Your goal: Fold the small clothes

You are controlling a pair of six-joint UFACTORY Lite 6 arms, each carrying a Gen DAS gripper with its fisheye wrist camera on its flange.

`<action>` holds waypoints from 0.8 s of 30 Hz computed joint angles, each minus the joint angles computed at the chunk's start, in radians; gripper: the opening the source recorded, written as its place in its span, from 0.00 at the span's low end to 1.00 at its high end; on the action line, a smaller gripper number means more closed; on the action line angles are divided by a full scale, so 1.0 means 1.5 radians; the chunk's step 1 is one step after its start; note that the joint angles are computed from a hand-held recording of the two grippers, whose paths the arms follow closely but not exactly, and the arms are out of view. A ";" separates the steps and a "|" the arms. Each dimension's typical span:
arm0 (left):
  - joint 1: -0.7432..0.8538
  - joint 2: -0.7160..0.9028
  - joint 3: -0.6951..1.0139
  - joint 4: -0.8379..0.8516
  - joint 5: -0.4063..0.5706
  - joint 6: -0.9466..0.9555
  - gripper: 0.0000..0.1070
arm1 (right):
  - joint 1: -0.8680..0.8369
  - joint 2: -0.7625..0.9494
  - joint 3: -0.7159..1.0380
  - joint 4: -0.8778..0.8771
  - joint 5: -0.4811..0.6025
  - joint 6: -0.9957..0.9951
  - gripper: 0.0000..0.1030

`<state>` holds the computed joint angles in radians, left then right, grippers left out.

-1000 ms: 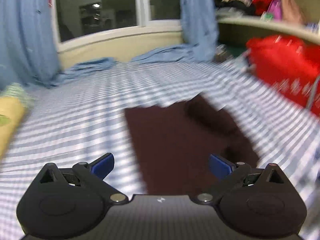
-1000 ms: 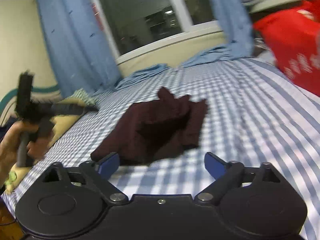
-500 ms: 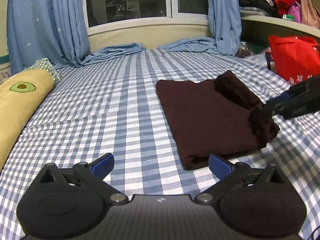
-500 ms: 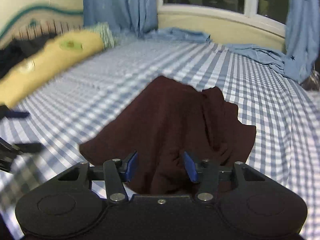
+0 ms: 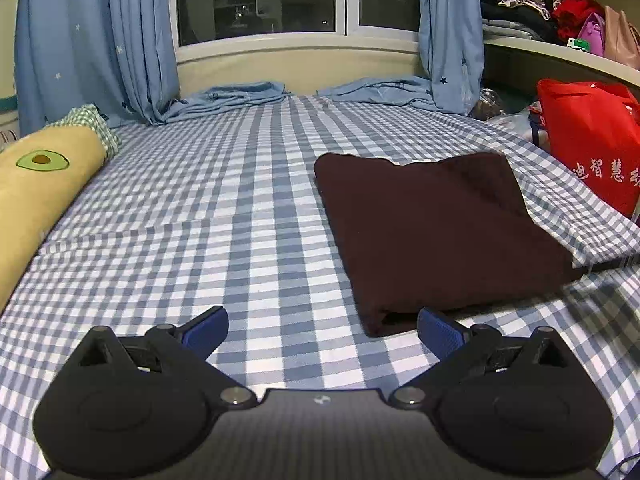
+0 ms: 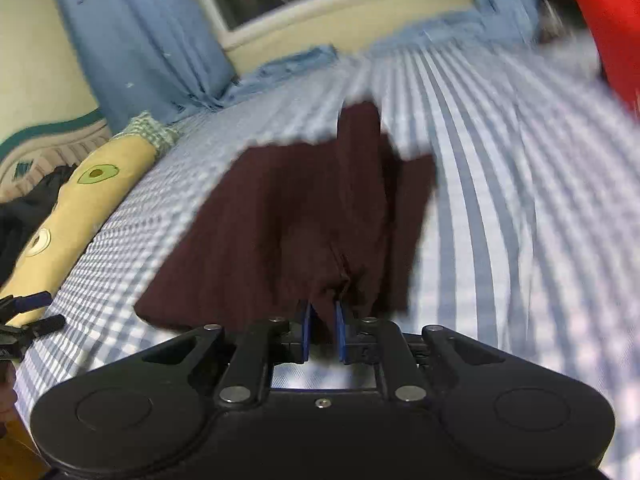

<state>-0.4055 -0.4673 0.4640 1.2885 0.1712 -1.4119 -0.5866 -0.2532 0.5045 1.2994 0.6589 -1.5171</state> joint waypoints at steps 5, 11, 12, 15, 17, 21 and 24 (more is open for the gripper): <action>-0.026 -0.007 -0.004 0.019 0.028 -0.018 0.96 | -0.075 -0.017 -0.045 0.000 0.026 -0.030 0.37; -0.041 0.017 0.009 0.002 0.037 -0.030 0.96 | -0.094 0.048 0.108 0.099 0.064 -0.049 0.63; -0.043 0.014 0.010 -0.016 0.039 -0.012 0.96 | -0.068 0.110 0.168 0.108 0.049 -0.032 0.63; -0.058 -0.004 0.004 -0.049 0.061 0.028 0.96 | 0.004 0.294 0.341 0.106 -0.016 0.039 0.64; -0.065 -0.015 0.002 -0.074 0.080 0.055 0.96 | 0.038 0.409 0.456 0.079 -0.042 0.111 0.64; -0.059 -0.014 0.010 -0.110 0.096 0.109 0.96 | 0.084 0.584 0.637 0.030 -0.070 0.230 0.51; -0.061 -0.001 0.021 -0.093 0.114 0.098 0.96 | 0.099 0.627 0.700 0.092 -0.065 0.183 0.12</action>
